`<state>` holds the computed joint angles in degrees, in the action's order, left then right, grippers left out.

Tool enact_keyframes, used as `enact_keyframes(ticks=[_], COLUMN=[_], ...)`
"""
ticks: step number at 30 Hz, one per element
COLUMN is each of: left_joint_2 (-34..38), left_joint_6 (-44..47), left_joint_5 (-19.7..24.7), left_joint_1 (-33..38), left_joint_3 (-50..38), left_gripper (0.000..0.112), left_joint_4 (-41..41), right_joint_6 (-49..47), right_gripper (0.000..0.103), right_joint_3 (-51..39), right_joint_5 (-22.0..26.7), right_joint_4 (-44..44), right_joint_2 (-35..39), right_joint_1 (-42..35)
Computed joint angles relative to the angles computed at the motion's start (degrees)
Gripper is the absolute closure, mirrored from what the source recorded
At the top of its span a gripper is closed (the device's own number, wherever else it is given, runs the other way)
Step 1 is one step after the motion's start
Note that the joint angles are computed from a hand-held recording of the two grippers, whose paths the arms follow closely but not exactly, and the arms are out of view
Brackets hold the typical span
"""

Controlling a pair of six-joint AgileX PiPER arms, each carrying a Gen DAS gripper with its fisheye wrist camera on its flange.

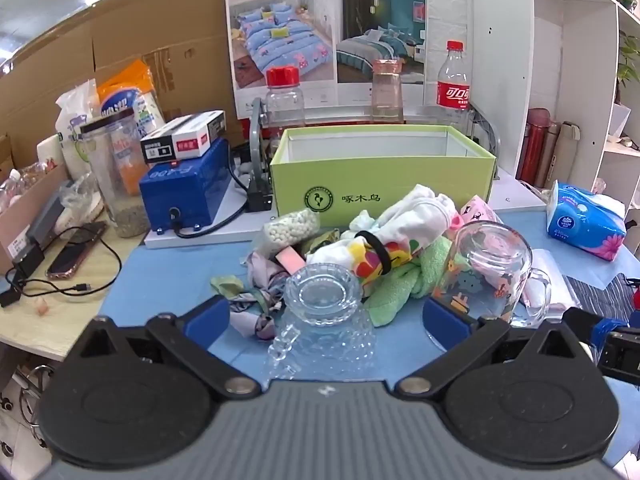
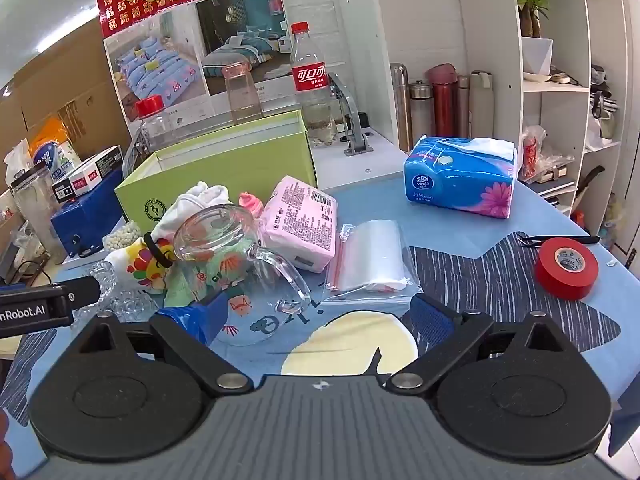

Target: Organize soft objects

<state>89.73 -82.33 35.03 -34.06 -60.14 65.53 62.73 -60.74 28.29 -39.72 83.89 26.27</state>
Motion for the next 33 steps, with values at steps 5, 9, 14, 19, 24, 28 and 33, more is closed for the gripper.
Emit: enact_keyframes(ticks=[5, 9, 14, 19, 24, 28, 33], left_joint_2=[1.1, 1.6, 0.7, 0.6, 0.5, 0.1, -1.5], left_joint_6=[-1.1, 0.3, 0.9, 1.6, 1.6, 1.3, 0.0], left_joint_5=[0.7, 0.5, -0.5, -0.6, -0.8, -0.5, 0.1], left_joint_1=[-0.9, -0.6, 0.1, 0.3, 0.3, 0.0, -0.9], left_joint_3=[-0.3, -1.3, -0.4, -0.6, -0.6, -0.4, 0.6], left_gripper=[0.01, 0.01, 0.01, 0.01, 0.01, 0.01, 0.01], left_joint_4=[0.5, -0.7, -0.3, -0.9, -0.8, -0.6, 0.6], right_joint_6=[-0.3, -1.6, 1.0, 1.1, 1.8, 1.7, 3.1], right_gripper=[0.018, 0.018, 0.018, 0.018, 0.018, 0.018, 0.018], right_joint_3=[-0.3, -1.0, 0.5, 0.3, 0.6, -0.2, 0.0], right_joint_5=[-0.6, -1.0, -1.3, -1.3, -1.3, -0.3, 0.1], right_joint_4=[0.3, 1.6, -1.1, -1.3, -2.0, -1.9, -3.3], right_joint_2=[0.1, 0.5, -0.2, 0.1, 0.0, 0.3, -0.7], right_joint_1=[-0.5, -1.2, -0.6, -0.4, -0.3, 0.4, 1.0])
